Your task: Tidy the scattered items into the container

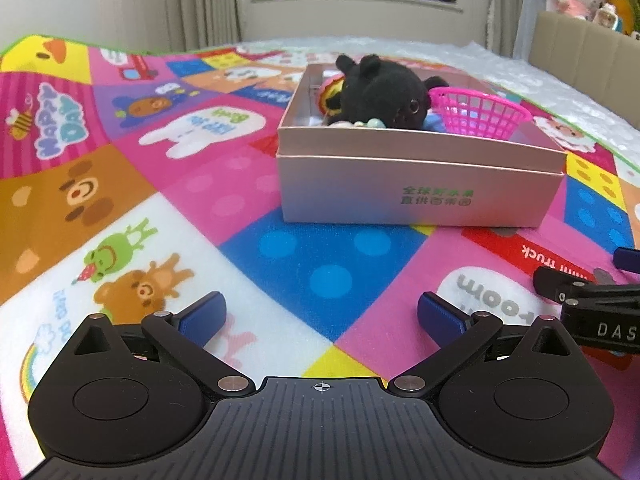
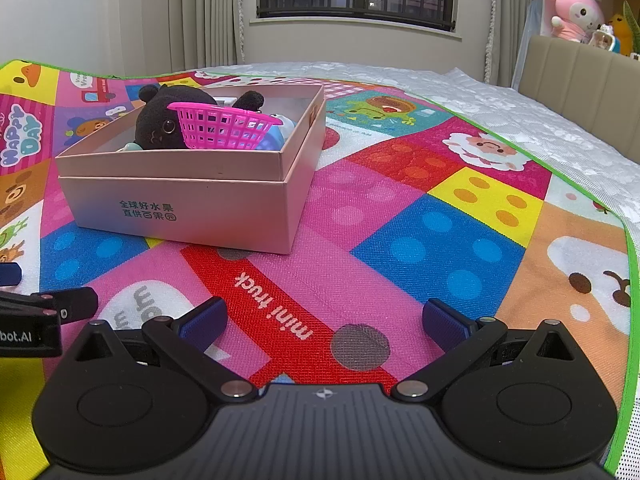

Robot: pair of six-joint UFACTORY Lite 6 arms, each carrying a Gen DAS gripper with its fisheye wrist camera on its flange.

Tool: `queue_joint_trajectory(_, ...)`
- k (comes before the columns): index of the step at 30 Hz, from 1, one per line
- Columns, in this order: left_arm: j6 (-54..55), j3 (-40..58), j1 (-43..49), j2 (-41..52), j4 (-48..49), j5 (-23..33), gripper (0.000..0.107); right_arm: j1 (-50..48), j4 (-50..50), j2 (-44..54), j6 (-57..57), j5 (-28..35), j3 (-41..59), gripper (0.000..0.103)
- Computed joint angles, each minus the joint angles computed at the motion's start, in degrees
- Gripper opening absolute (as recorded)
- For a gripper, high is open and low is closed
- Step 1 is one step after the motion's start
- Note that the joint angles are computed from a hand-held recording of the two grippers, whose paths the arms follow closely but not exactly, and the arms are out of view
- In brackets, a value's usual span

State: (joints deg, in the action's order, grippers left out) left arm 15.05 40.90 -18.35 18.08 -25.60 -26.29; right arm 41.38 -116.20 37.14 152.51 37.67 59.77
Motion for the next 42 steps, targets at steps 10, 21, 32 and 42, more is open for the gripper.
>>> queue_joint_trajectory(10,-4.4,-1.2,0.8,-0.1,4.2,-1.8,0.103,0.0,-0.1,0.0,0.0,0.0,0.0,0.103)
queue_joint_trajectory(21,-3.5,-1.1,0.4,0.0,2.9,-2.1,0.103,0.0,-0.1,0.0,0.0,0.0,0.0,0.103)
queue_joint_trajectory(32,-3.5,-1.1,0.2,0.0,2.8,-2.1,0.103,0.0,0.0,-0.1,0.0,0.0,0.0,0.103)
queue_joint_trajectory(42,-5.1,-1.7,0.6,-0.5,4.4,-2.3,0.103,0.0,0.1,-0.1,-0.1,0.0,0.0,0.103)
